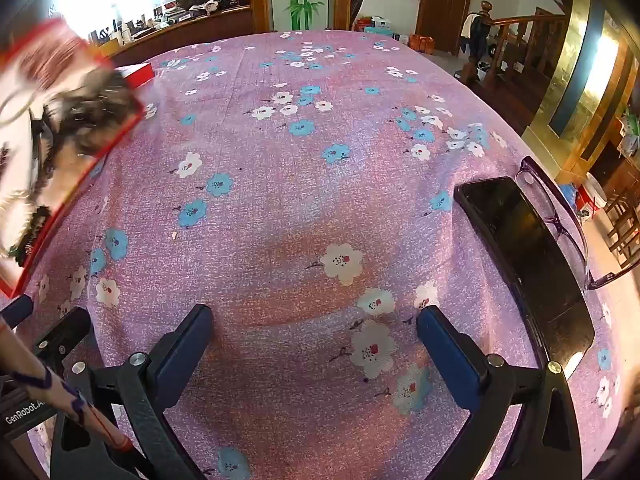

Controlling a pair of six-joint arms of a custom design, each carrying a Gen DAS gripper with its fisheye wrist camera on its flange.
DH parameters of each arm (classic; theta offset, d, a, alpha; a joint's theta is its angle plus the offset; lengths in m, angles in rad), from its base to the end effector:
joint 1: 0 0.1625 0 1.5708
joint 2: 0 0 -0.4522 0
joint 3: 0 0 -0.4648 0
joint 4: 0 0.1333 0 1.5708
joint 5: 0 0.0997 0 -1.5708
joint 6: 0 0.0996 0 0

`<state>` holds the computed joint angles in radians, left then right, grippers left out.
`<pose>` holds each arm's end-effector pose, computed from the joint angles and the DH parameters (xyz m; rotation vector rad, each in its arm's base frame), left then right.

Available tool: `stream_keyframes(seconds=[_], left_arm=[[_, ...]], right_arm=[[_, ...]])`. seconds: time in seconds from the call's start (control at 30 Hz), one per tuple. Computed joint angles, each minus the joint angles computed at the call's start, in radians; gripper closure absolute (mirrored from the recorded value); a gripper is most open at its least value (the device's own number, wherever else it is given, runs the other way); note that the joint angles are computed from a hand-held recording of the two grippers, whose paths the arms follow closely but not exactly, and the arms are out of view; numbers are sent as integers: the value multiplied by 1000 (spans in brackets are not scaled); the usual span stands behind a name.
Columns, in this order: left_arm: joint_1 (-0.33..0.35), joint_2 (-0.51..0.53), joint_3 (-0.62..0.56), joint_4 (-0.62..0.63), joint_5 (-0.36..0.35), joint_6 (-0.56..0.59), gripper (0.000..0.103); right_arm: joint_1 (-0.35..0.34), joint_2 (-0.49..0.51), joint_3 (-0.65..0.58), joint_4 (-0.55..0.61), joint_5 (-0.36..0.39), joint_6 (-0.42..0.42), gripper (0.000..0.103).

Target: Organize jewelry

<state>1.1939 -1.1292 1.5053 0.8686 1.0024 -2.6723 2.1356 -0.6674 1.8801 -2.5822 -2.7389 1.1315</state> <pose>-0.0316 -0.5876 0.2891 0.9298 2.3615 -0.3824 0.3606 -0.4912 -0.0511 -0.4471 -2.0310 0.8901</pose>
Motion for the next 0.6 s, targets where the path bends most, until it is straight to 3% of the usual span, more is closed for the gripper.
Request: stream_keyframes(seconds=[0.6], left_arm=[[-1,-2,4,-4,-1,0,0]], right_arm=[[-2,-2,4,-10,-2,-8,0]])
